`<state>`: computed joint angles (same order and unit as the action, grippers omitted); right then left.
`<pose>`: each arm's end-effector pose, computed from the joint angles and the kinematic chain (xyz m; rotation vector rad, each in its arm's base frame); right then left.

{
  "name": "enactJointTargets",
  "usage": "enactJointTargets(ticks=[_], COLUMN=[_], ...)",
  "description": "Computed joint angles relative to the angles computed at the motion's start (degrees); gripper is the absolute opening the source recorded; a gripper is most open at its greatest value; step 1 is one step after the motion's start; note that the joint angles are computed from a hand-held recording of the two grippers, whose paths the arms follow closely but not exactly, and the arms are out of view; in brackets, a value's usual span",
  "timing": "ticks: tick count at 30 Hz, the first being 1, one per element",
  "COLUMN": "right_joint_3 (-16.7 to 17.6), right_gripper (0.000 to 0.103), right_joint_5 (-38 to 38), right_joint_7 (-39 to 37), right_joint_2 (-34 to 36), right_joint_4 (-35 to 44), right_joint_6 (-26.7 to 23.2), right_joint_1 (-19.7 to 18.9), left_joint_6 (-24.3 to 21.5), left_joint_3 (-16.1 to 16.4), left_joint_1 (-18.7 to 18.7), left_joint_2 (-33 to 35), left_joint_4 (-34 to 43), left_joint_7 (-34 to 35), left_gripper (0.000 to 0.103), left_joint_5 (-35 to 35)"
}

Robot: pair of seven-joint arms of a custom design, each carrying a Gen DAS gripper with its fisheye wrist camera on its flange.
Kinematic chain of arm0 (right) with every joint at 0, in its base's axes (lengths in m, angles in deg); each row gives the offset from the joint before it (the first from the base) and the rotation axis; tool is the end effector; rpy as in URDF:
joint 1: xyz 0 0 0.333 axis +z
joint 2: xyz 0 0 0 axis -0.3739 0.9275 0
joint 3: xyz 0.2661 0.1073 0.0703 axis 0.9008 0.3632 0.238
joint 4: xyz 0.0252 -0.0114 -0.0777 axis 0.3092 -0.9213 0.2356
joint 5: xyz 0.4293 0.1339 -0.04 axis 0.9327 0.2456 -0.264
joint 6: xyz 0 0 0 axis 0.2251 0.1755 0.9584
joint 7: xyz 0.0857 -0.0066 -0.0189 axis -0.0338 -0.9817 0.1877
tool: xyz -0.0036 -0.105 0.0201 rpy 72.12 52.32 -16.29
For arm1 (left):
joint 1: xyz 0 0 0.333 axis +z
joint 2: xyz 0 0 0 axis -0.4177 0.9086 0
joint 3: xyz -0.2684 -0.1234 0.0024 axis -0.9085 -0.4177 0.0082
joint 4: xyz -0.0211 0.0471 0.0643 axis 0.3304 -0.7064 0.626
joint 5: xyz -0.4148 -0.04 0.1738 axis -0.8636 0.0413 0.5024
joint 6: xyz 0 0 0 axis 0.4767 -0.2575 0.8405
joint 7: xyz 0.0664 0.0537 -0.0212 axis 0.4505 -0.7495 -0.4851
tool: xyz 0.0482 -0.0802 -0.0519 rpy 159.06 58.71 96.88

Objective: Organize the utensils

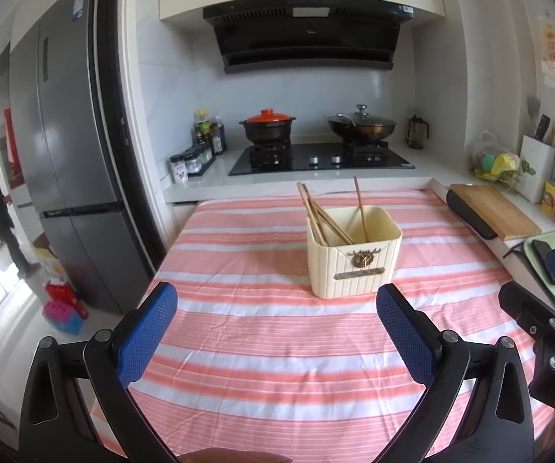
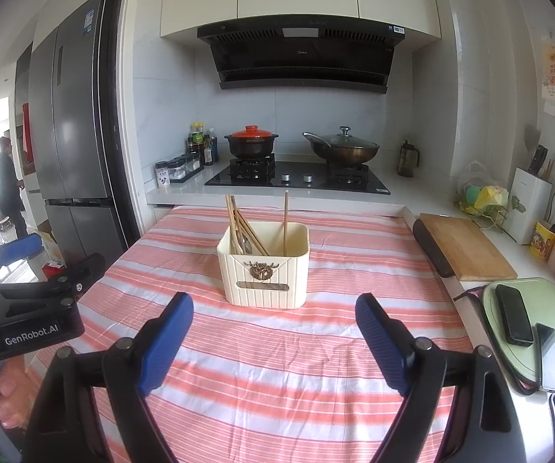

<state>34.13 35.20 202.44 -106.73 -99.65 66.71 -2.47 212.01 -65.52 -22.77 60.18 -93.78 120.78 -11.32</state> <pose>0.3867 0.3440 0.5975 -1.5213 1.6557 -0.9739 0.4610 -0.2660 0.5884 -1.3974 1.7600 -0.9448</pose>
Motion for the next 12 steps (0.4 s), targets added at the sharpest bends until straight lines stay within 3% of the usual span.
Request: enactJointTargets(ticks=[12], right_joint_3=[-0.48], right_gripper=[0.088], right_joint_5=[1.31], right_joint_7=[-0.55], right_joint_2=[-0.47], right_joint_4=[-1.08], right_joint_6=[-0.71], right_joint_1=[0.11], left_joint_6=[-0.32], left_joint_3=[2.48], left_joint_1=[-2.69], left_joint_2=[-0.01], left_joint_4=[-0.37], left_joint_7=[2.96], left_gripper=[0.103], left_joint_5=[-2.56])
